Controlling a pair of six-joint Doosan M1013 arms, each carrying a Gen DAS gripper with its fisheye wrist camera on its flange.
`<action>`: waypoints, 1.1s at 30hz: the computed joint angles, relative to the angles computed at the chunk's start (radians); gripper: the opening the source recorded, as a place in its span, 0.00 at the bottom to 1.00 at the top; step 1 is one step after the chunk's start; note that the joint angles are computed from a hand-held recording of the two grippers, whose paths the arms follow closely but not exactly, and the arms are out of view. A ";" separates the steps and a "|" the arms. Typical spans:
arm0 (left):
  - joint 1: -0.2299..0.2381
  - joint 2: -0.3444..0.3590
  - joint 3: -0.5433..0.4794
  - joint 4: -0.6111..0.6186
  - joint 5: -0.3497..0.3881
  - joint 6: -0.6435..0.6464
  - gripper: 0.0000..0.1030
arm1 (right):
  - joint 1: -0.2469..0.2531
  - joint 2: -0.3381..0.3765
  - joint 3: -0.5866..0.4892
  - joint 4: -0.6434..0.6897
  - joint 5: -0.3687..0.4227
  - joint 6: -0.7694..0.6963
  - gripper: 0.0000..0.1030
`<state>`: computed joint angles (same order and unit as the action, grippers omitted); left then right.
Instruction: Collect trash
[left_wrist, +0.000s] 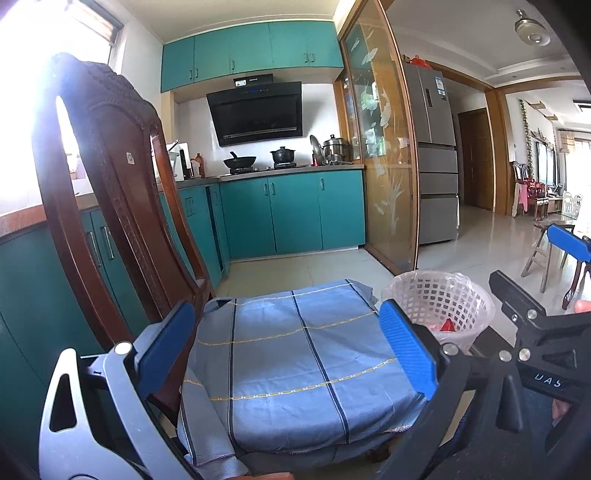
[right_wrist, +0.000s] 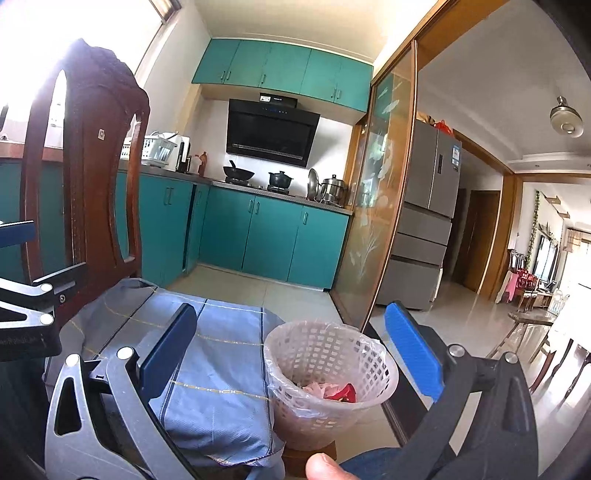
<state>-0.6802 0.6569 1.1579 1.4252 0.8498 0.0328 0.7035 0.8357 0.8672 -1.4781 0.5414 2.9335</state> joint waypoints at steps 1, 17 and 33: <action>0.000 0.000 0.000 -0.001 -0.005 0.004 0.97 | 0.000 -0.001 0.002 0.000 0.001 0.000 0.97; 0.008 0.012 -0.022 -0.055 -0.018 0.041 0.97 | -0.003 -0.001 0.000 0.019 -0.006 -0.018 0.97; 0.009 0.014 -0.026 -0.064 -0.025 0.042 0.97 | -0.006 -0.001 -0.002 0.018 -0.008 -0.021 0.97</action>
